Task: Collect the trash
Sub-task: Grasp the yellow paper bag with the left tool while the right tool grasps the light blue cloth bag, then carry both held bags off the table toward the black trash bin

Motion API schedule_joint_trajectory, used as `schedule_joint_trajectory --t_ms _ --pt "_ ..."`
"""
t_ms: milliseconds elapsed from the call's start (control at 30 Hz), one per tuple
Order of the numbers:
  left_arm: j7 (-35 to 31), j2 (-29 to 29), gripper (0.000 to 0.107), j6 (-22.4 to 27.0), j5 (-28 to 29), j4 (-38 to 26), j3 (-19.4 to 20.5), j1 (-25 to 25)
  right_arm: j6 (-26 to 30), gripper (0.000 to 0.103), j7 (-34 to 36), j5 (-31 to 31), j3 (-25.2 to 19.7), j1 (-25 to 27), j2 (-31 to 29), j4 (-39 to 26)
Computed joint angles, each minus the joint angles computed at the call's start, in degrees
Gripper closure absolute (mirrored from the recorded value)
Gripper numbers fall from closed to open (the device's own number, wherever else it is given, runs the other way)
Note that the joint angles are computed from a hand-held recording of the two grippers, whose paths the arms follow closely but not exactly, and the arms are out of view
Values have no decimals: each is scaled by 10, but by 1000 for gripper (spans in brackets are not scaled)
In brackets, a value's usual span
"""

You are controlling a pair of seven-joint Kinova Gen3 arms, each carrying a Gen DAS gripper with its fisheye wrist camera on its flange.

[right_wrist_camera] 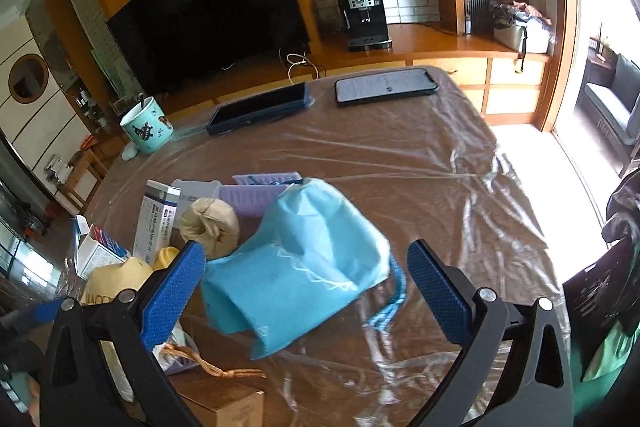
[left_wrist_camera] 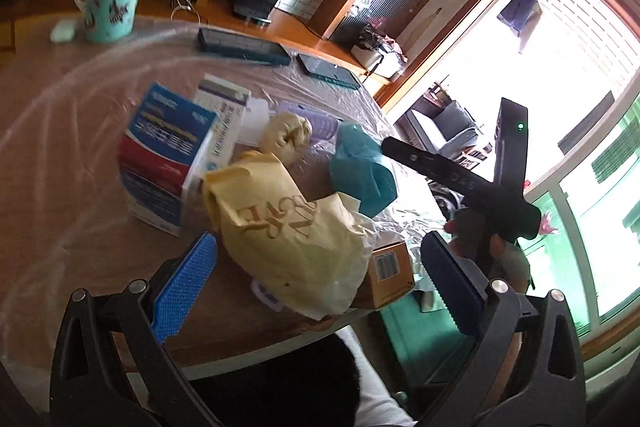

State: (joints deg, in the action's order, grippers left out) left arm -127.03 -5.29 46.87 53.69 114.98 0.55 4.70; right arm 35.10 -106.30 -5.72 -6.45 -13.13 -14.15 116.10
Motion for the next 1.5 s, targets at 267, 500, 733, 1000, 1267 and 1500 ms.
schedule_joint_trajectory --t_ms 267,500,733,1000,1267,1500 --pt "52 82 6 -24 -19 -27 22 2 18 4 -174 168 -90 19 51 -20" --pt "41 122 6 -26 -6 -55 45 -13 19 4 -196 183 -54 -19 56 -6" --pt "22 122 12 -46 -22 -58 56 -4 20 4 -171 137 -33 -15 37 8" --pt "44 110 12 -67 -70 -63 62 10 17 4 -105 32 -39 42 -5 23" --pt "18 117 12 -61 -58 -62 67 6 -3 4 22 -155 119 -68 24 49" --pt "-59 148 12 21 17 -69 58 -30 -30 16 156 -279 156 -77 32 67"
